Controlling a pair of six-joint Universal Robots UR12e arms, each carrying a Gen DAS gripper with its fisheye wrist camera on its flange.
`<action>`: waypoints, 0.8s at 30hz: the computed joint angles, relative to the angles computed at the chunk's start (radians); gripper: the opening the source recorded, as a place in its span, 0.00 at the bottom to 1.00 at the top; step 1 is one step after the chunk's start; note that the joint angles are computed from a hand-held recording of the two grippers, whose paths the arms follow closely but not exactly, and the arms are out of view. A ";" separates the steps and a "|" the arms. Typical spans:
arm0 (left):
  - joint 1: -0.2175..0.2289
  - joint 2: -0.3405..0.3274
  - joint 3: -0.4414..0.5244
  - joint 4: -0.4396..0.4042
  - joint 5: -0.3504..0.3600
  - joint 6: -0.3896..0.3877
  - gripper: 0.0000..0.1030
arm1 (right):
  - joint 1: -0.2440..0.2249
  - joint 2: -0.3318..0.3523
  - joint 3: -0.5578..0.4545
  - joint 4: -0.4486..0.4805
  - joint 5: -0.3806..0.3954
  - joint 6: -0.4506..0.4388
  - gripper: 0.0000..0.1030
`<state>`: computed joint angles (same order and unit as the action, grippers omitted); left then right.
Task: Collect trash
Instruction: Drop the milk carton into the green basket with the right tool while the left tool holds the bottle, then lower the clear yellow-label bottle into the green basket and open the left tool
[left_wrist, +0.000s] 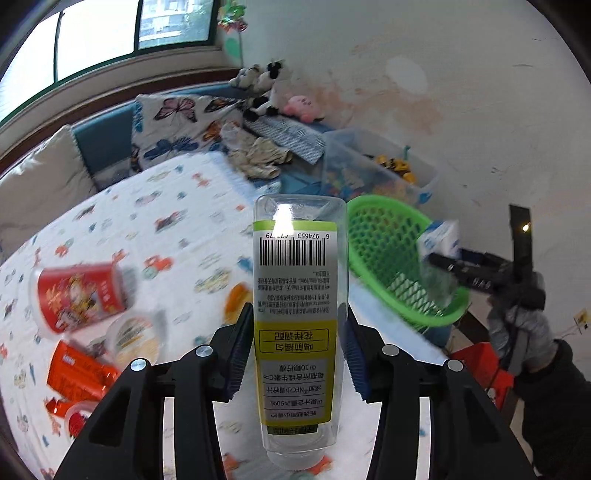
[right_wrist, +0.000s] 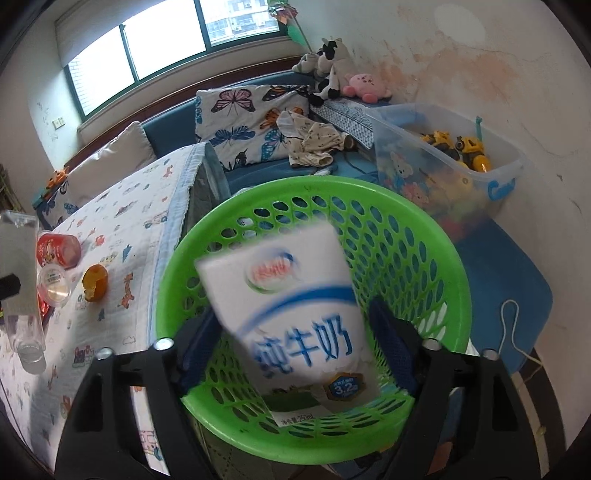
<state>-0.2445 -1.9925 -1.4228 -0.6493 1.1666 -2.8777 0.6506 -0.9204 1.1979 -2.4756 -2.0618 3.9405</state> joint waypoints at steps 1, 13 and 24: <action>-0.005 -0.004 0.007 0.003 -0.003 -0.002 0.43 | 0.001 -0.001 0.001 -0.003 -0.009 0.002 0.81; -0.063 -0.067 0.114 -0.014 -0.081 -0.045 0.43 | 0.029 -0.033 0.037 -0.038 -0.077 -0.051 0.81; -0.131 -0.147 0.205 0.002 -0.068 -0.116 0.43 | 0.067 -0.058 0.077 -0.078 -0.171 -0.079 0.81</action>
<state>-0.3757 -2.1398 -1.2178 -0.6477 1.0988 -2.9938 0.7173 -0.9783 1.2753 -2.5537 -2.2332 3.8615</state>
